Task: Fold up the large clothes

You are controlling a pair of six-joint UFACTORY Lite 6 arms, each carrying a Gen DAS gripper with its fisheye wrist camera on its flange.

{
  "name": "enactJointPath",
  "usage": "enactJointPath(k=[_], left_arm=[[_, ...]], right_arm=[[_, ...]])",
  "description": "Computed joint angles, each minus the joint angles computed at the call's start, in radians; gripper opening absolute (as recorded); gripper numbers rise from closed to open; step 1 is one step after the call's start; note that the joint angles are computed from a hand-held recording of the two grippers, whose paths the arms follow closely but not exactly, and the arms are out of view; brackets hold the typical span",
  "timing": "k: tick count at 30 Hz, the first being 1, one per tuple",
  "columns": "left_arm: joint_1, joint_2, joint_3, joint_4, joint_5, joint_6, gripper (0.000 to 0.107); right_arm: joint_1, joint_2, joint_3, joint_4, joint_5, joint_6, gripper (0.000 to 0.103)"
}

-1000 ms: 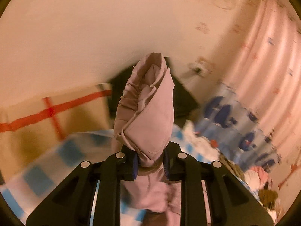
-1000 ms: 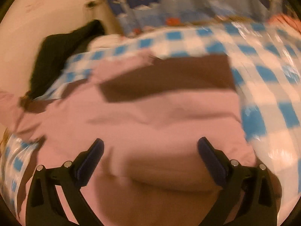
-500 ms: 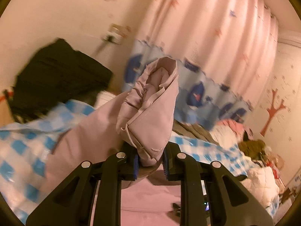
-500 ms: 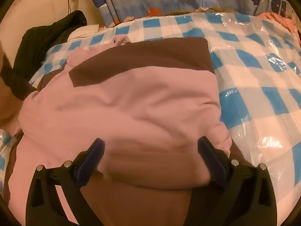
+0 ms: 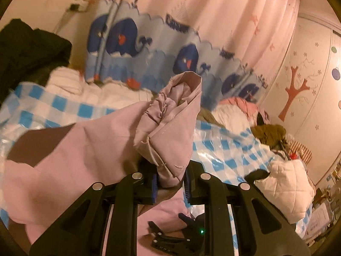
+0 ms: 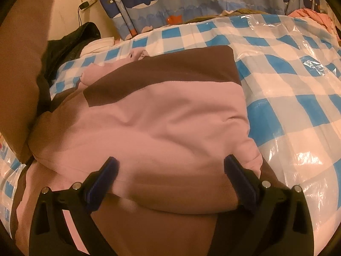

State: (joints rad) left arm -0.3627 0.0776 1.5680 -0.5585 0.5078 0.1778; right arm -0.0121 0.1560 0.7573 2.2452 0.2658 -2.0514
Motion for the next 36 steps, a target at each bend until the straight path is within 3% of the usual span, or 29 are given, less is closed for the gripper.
enactJointPath(k=[3, 10, 14, 16, 18, 22, 25, 26, 29, 33, 36], left_arm=[[-0.041, 0.057, -0.016, -0.008, -0.039, 0.003, 0.017], [-0.08, 0.117, -0.129, -0.138, -0.131, 0.134, 0.017], [-0.106, 0.167, -0.178, -0.248, -0.192, 0.236, 0.017], [-0.117, 0.196, -0.196, -0.313, -0.218, 0.297, 0.017], [-0.139, 0.243, -0.203, -0.297, -0.248, 0.284, 0.017], [-0.2, 0.324, -0.185, 0.088, -0.295, -0.054, 0.017], [-0.246, 0.321, -0.184, 0.377, -0.269, -0.287, 0.035], [-0.267, 0.274, -0.209, 0.414, -0.258, -0.307, 0.045], [-0.283, 0.061, -0.344, 0.492, -0.252, -0.327, 0.062], [-0.185, -0.299, -0.538, 0.582, -0.23, -0.336, 0.087], [0.031, -0.405, -0.579, 0.506, -0.224, -0.168, 0.089]], right_arm=[[-0.038, -0.032, -0.048, 0.045, 0.087, -0.032, 0.096], [-0.356, -0.114, -0.219, -0.026, 0.573, 0.144, 0.096], [-0.556, 0.06, -0.182, -0.14, 0.88, 0.325, 0.096], [-0.587, 0.112, -0.155, -0.163, 0.938, 0.359, 0.096], [-0.584, 0.111, -0.148, -0.165, 0.937, 0.366, 0.096], [-0.565, 0.084, -0.151, -0.162, 0.904, 0.35, 0.096], [-0.587, 0.107, -0.151, -0.168, 0.943, 0.354, 0.096], [-0.596, 0.115, -0.154, -0.171, 0.957, 0.35, 0.096], [-0.614, 0.089, -0.176, -0.15, 0.955, 0.353, 0.096], [-0.546, -0.29, -0.315, -0.036, 0.754, 0.212, 0.096], [-0.285, -0.554, -0.278, 0.017, 0.465, 0.046, 0.096]])
